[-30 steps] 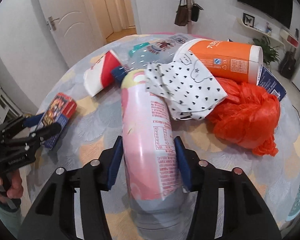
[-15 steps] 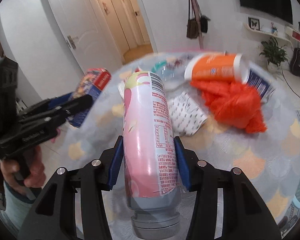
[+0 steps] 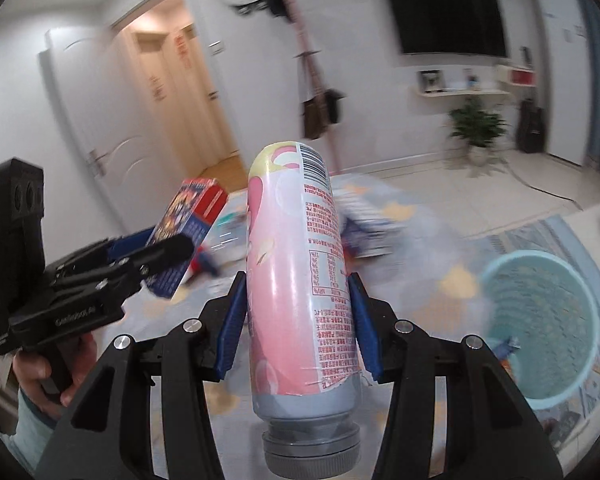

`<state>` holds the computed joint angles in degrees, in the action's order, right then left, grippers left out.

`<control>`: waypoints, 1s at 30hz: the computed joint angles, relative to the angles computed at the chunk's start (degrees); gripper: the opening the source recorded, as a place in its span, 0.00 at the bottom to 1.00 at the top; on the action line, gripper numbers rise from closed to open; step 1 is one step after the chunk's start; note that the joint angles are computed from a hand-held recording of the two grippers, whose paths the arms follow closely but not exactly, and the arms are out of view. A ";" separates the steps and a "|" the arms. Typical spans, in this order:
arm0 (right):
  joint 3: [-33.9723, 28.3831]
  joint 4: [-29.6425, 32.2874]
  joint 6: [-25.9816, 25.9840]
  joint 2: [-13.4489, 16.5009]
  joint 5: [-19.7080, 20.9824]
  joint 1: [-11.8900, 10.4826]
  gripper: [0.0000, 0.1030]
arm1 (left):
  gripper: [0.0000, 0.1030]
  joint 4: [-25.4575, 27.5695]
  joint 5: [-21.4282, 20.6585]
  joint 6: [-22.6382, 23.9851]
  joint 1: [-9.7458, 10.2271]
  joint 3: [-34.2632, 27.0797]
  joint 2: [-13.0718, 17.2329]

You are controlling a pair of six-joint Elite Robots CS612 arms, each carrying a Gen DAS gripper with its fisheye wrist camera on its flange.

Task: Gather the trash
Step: 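Carry the card box and pink bottle over the basket and release both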

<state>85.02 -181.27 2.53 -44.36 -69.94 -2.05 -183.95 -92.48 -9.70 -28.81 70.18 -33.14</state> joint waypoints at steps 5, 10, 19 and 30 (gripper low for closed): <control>0.27 -0.85 5.72 0.58 -2.80 -2.68 0.45 | 0.57 5.03 -3.67 1.71 -1.36 -6.15 2.93; 0.92 0.19 11.72 1.53 -5.42 -5.08 0.45 | 0.57 12.02 -6.46 3.50 -2.70 -13.83 6.66; -0.28 8.03 19.38 5.03 -7.50 -8.33 0.45 | 0.57 28.06 -9.61 6.87 -5.08 -29.58 14.94; -1.39 11.49 19.69 7.23 -10.13 -9.37 0.44 | 0.57 43.37 -12.56 8.72 -6.25 -41.71 21.41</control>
<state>83.64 -169.79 22.23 -37.13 -80.07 -11.42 -140.58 -105.04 -0.98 -35.06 28.47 -11.73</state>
